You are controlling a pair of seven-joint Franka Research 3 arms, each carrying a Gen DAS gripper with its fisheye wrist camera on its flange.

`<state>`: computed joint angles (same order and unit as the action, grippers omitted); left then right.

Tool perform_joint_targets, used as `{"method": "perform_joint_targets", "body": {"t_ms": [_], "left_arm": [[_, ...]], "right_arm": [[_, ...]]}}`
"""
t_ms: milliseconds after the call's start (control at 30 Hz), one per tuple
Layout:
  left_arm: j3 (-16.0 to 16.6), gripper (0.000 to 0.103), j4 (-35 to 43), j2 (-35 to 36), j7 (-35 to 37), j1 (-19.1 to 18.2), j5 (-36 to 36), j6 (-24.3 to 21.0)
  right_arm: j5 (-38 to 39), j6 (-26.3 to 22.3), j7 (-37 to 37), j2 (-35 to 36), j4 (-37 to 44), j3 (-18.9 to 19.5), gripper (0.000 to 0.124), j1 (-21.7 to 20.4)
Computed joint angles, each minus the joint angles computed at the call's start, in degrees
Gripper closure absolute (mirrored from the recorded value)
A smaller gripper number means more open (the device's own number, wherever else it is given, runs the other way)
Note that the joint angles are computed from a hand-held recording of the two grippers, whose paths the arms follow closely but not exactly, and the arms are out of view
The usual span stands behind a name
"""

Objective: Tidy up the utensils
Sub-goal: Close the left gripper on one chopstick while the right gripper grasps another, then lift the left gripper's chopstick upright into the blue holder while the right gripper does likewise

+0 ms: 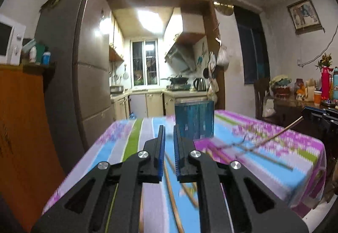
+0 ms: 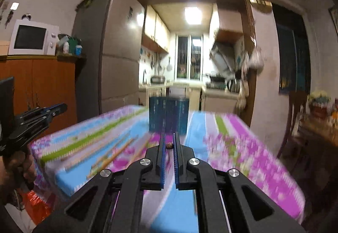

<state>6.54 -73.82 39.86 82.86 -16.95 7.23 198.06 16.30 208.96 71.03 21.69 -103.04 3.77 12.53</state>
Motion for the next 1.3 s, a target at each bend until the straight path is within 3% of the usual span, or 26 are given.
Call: {"method": "perform_joint_targets", "body": {"t_ms": [100, 167, 233, 300, 333, 367, 500, 567, 600, 700, 733, 767, 800, 933, 967, 1033, 1300], "left_arm": [[-2.5, 0.096, 6.3, 2.5, -0.8, 2.2, 1.4, -3.5], [-4.2, 0.096, 6.2, 1.8, -3.2, 3.9, 4.3, -4.8], [0.4, 0.095, -0.6, -1.2, -1.9, 0.6, -0.1, -2.0], [0.9, 0.077, -7.2, -4.1, -4.0, 0.3, 1.6, -1.3], [0.9, 0.060, -10.4, -5.3, -3.9, 0.0, 1.6, -1.0], [2.2, 0.054, -14.7, -6.5, -5.2, -1.2, 3.4, -0.4], [2.4, 0.054, -21.8, -7.7, -1.4, -3.5, 0.3, -0.4], [6.2, 0.054, -22.3, -6.7, 0.6, -7.4, -3.5, 0.4], [6.5, 0.054, -21.9, -6.0, 1.3, -8.0, -4.4, 0.6], [7.4, 0.059, -19.6, -3.8, 3.2, -9.1, -6.1, 0.2], [6.4, 0.069, -18.5, -3.2, 3.4, -8.2, -5.8, -0.8], [5.6, 0.072, -18.1, -2.9, 3.2, -7.5, -5.5, -1.2], [6.9, 0.072, -17.8, -2.2, 3.1, -8.5, -6.6, -0.3], [5.3, 0.093, -16.8, -1.3, 3.6, -7.5, -6.2, 1.1], [7.1, 0.094, -17.0, -0.8, 4.3, -9.3, -7.8, 2.2], [5.9, 0.095, -17.2, -1.0, 4.7, -8.4, -8.5, 2.2], [8.3, 0.098, -19.0, -2.7, 7.2, -10.5, -12.6, 2.2]], "right_arm": [[-4.2, -2.1, 1.8, 1.5, 5.2, 1.2, 0.116, -2.3], [-5.9, -3.1, 1.9, 2.4, 7.8, 1.5, 0.116, -2.9], [-7.8, -3.7, 3.1, 2.5, 8.5, 2.6, 0.116, -4.4], [-9.3, -3.3, 4.3, 1.9, 7.0, 3.4, 0.116, -5.5], [-9.7, -3.3, 4.8, 1.4, 6.0, 3.6, 0.116, -5.8], [-10.0, -3.0, 5.6, 0.6, 4.3, 3.8, 0.116, -6.2], [-9.2, -1.6, 7.8, -2.1, -2.0, 3.0, 0.116, -6.0], [-7.6, -1.2, 7.8, -2.9, -4.2, 2.1, 0.116, -4.8], [-7.0, -1.2, 7.9, -3.3, -5.2, 1.8, 0.116, -4.5], [-4.7, -1.7, 6.9, -3.1, -6.0, 0.7, 0.116, -2.7], [-4.4, -2.1, 6.8, -3.0, -6.0, 0.6, 0.116, -2.5], [-4.2, -2.2, 6.6, -2.8, -5.9, 0.5, 0.116, -2.3], [-4.0, -2.1, 6.3, -2.7, -5.9, 0.4, 0.116, -2.0], [-4.0, -1.9, 5.9, -2.2, -5.5, 0.5, 0.116, -1.8], [-3.6, -1.8, 5.2, -2.1, -5.4, 0.1, 0.116, -1.3], [-3.5, -1.7, 4.7, -2.0, -5.4, 0.2, 0.116, -1.2], [-1.3, 0.0, 2.5, -2.6, -6.0, -0.3, 0.116, 0.0]]}}
